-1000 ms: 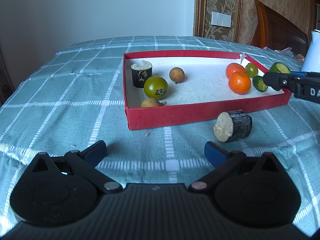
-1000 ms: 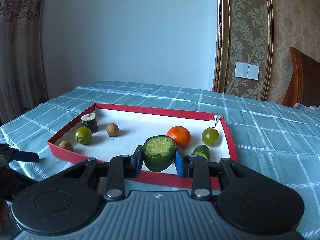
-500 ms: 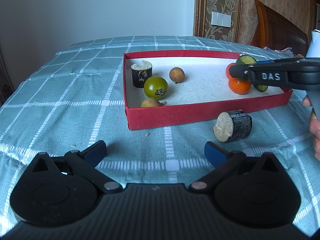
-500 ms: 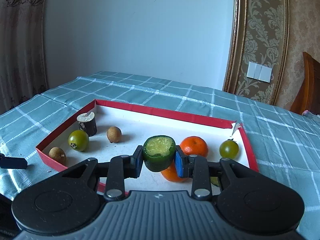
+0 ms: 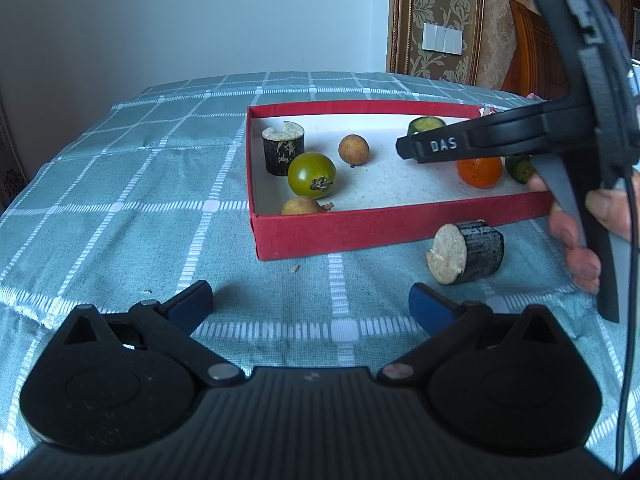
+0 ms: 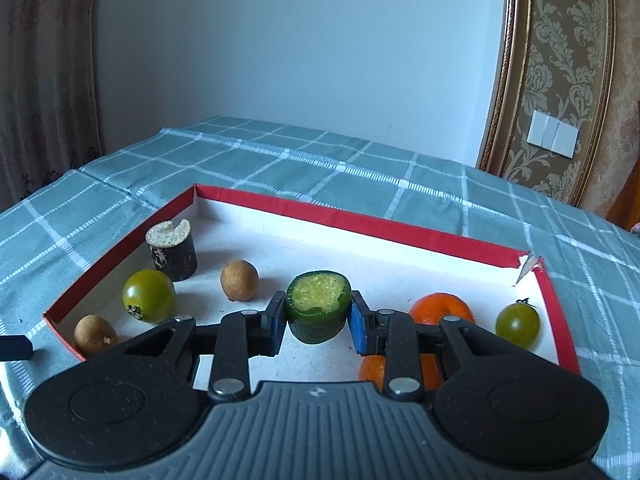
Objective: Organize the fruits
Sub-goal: 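Carry the cut lime over the red box with the right gripper, then lower the lime into the box and open the right gripper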
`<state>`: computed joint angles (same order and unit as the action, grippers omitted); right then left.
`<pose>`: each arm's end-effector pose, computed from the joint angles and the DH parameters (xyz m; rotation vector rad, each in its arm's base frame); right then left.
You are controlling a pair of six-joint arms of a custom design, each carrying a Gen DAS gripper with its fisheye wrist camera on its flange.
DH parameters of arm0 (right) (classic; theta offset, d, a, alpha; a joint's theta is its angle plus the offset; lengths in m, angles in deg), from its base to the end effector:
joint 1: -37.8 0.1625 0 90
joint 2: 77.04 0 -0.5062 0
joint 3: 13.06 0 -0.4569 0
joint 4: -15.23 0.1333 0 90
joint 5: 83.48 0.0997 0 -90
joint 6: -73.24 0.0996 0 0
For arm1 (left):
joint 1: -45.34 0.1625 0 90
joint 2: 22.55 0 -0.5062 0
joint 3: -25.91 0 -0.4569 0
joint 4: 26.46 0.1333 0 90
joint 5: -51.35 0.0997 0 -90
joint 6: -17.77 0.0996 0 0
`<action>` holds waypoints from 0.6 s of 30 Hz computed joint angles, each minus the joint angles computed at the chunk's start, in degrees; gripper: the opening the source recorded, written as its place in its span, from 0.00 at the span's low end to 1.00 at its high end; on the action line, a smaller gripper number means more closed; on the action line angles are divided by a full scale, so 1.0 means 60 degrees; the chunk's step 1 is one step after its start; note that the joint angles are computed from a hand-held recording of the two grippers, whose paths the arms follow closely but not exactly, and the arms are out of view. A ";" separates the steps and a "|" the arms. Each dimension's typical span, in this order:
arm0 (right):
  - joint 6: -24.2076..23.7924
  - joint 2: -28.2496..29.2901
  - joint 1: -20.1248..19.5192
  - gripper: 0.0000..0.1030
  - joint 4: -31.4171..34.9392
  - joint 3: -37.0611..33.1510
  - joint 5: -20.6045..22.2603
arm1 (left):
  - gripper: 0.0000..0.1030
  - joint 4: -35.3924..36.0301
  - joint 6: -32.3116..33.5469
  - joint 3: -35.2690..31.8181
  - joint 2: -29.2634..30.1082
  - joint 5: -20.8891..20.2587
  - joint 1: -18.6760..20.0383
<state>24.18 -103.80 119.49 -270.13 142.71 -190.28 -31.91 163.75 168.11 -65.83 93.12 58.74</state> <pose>0.0613 -0.3038 0.0885 0.5481 -2.0658 1.0693 -0.1407 -0.2469 -0.0020 0.9308 2.2961 -0.8691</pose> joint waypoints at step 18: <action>-0.0203 -0.0033 0.0038 0.31 0.0501 -0.0357 -0.0238 | 1.00 0.0022 -0.0030 0.0000 -0.0001 0.0000 -0.0019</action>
